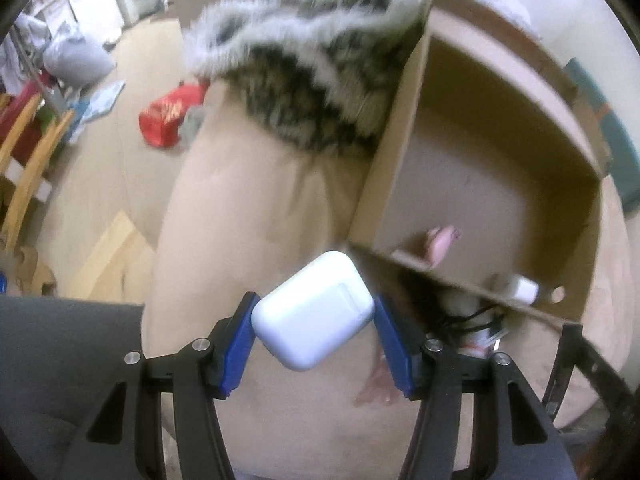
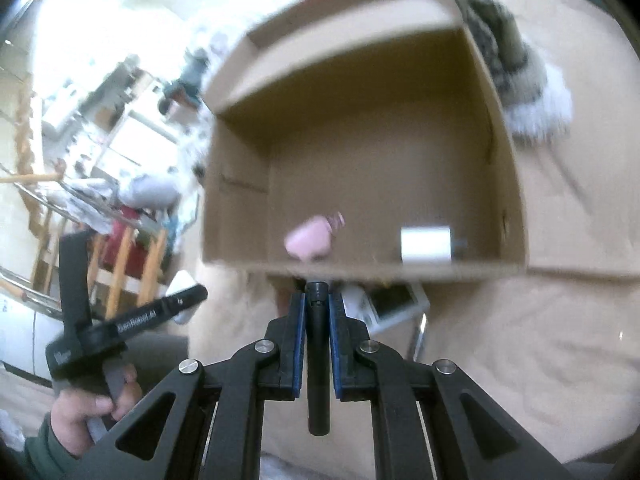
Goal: Organize rigid objects
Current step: 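Carry both items into the box and open both tools to release them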
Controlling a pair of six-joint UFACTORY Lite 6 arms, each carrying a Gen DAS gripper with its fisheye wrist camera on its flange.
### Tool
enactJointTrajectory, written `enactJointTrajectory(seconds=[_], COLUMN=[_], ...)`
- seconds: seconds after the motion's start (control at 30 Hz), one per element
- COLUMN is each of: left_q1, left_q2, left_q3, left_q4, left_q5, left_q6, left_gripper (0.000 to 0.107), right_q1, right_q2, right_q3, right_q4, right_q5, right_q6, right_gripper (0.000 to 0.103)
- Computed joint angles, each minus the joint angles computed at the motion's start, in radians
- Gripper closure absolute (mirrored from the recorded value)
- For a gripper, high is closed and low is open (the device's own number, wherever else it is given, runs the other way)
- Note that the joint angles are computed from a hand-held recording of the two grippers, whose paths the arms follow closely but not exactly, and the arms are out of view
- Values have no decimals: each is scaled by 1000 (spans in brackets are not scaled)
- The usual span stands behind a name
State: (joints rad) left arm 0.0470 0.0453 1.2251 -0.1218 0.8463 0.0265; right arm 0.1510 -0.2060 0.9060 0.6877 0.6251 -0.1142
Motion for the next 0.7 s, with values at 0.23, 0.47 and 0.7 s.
enactJointTrajectory(seconds=[0.23, 0.47, 0.7], left_q1=[-96, -187, -249], left_q2=[28, 181, 368], left_q3=[197, 440, 648], left_q4=[29, 84, 122], left_q5=[33, 46, 60], left_q6=[-20, -52, -42], left_gripper=[52, 52, 52], right_q1=[-72, -124, -151], right_q2=[12, 116, 275], right_q3=[103, 322, 496], right_q4=[92, 19, -12], right_q5=[-14, 31, 36], right_q6=[-62, -54, -74], right_gripper=[92, 92, 92])
